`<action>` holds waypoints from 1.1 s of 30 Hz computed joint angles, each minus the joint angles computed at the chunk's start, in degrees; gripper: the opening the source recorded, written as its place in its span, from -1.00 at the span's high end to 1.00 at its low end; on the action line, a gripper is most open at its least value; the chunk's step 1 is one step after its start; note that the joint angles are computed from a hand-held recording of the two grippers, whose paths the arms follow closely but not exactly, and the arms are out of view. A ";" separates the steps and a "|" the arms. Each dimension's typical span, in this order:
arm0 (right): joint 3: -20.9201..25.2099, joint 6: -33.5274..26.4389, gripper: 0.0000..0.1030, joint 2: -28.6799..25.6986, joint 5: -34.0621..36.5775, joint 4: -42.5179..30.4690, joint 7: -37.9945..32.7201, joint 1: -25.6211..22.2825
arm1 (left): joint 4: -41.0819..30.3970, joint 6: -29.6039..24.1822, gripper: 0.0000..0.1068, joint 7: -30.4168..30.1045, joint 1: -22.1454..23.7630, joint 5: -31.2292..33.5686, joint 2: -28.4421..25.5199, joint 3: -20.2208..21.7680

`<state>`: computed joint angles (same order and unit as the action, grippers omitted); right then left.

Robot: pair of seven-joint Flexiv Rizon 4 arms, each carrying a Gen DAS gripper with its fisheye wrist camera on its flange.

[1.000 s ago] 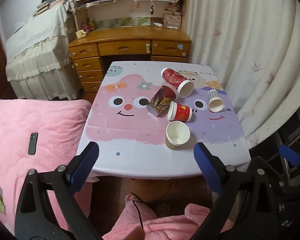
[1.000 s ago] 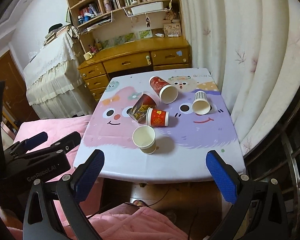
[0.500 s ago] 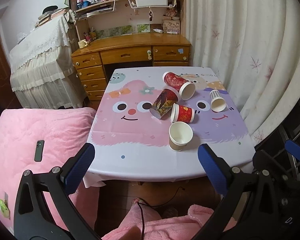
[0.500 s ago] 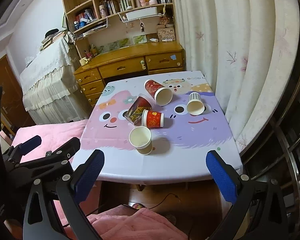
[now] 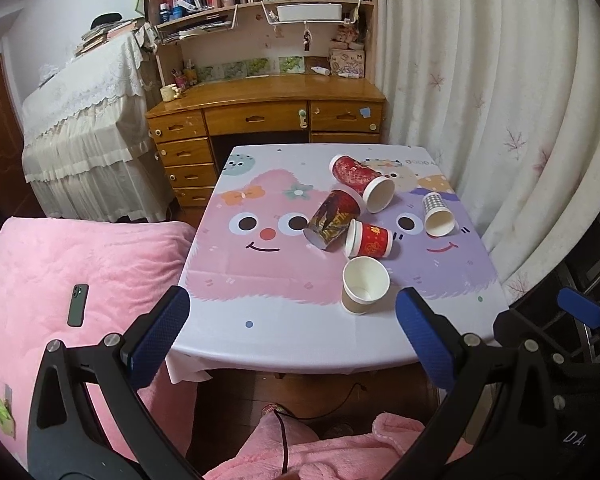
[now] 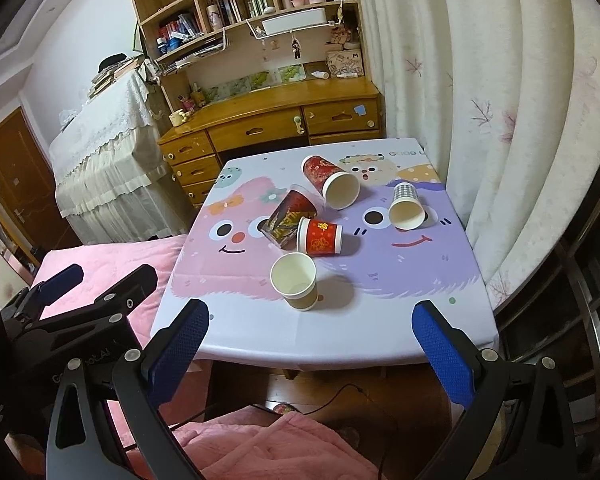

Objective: Flip cup upright

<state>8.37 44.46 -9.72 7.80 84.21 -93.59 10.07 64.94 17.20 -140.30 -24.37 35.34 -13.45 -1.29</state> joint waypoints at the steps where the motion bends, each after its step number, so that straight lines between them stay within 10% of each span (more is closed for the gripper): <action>1: 0.02 0.08 -0.99 -0.12 0.00 -0.07 -0.16 0.03 | 0.01 -0.05 -0.91 -0.08 0.07 -0.09 0.00 0.03; 33: 0.16 -0.40 -0.99 -1.33 0.45 -0.78 -0.19 -0.24 | -1.77 -1.89 -0.91 -0.47 -0.97 1.48 -1.07 0.43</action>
<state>8.53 44.06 -11.05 8.24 83.43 -93.78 9.83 63.17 15.30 -140.78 -25.34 36.83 -14.52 -0.86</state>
